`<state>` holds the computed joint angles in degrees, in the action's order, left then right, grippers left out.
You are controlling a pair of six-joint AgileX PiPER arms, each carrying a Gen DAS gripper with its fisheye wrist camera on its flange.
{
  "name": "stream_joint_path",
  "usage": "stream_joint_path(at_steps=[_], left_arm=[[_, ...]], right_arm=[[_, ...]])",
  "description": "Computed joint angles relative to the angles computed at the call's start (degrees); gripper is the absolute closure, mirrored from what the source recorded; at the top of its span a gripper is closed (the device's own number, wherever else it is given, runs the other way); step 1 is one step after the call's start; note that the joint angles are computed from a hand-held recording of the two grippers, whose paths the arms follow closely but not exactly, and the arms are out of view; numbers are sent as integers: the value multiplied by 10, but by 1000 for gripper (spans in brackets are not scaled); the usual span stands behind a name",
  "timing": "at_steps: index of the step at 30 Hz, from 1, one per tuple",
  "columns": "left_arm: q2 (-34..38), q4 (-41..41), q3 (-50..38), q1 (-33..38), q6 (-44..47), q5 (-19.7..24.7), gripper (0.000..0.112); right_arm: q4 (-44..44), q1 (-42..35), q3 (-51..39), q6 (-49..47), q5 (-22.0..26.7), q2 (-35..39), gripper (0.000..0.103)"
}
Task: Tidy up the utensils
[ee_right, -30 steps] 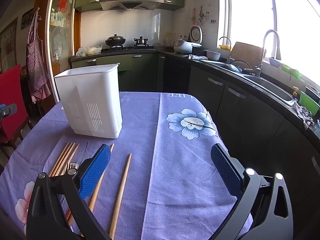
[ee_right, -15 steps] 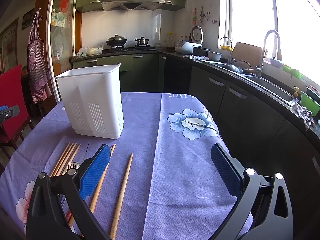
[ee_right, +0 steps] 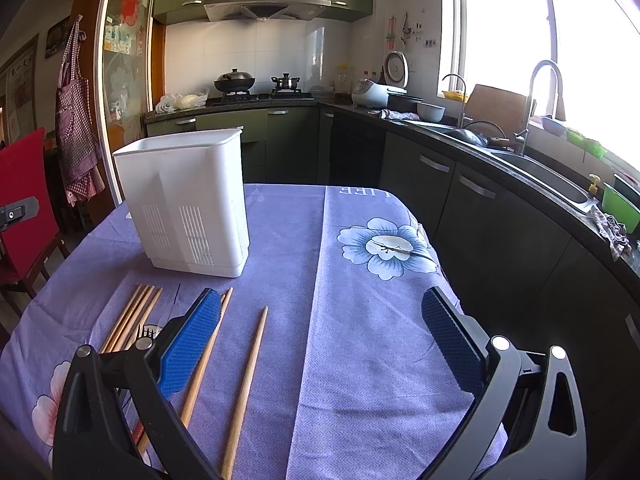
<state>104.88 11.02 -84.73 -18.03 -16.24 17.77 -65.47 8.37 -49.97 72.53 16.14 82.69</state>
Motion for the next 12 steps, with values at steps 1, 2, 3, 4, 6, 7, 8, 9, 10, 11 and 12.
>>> stream_joint_path(at_steps=[1, 2, 3, 4, 6, 7, 8, 9, 10, 11, 12], left_arm=[[2, 19, -4, -2, -18, 3, 16], [3, 29, -7, -3, -27, 6, 16], [5, 57, -10, -5, -53, 11, 16], [5, 98, -10, -10, -92, 18, 16], [8, 112, -12, -10, -108, 33, 16], [9, 106, -7, -7, -103, 31, 16], [10, 123, -4, -6, -121, 36, 16], [11, 156, 0, -9, -157, 41, 16], [12, 170, 3, -8, -172, 43, 16], [13, 177, 6, -7, -179, 43, 16], [13, 185, 9, -6, -187, 44, 16]], right_arm=[[1, 0, 0, -1, -1, 0, 4], [3, -1, 0, -2, -2, -1, 4], [3, -2, 1, -2, -3, -1, 4], [4, -4, 1, -3, -5, -2, 4], [4, -7, 2, -4, -7, -3, 4], [3, -8, 2, -3, -7, -4, 4], [-2, -9, 2, 2, -8, -4, 4], [-4, -9, 2, 5, -8, -4, 4], [-4, -9, 1, 6, -8, -3, 4], [-1, -9, -1, 2, -8, -2, 4], [3, -8, -2, -2, -6, 0, 4]])
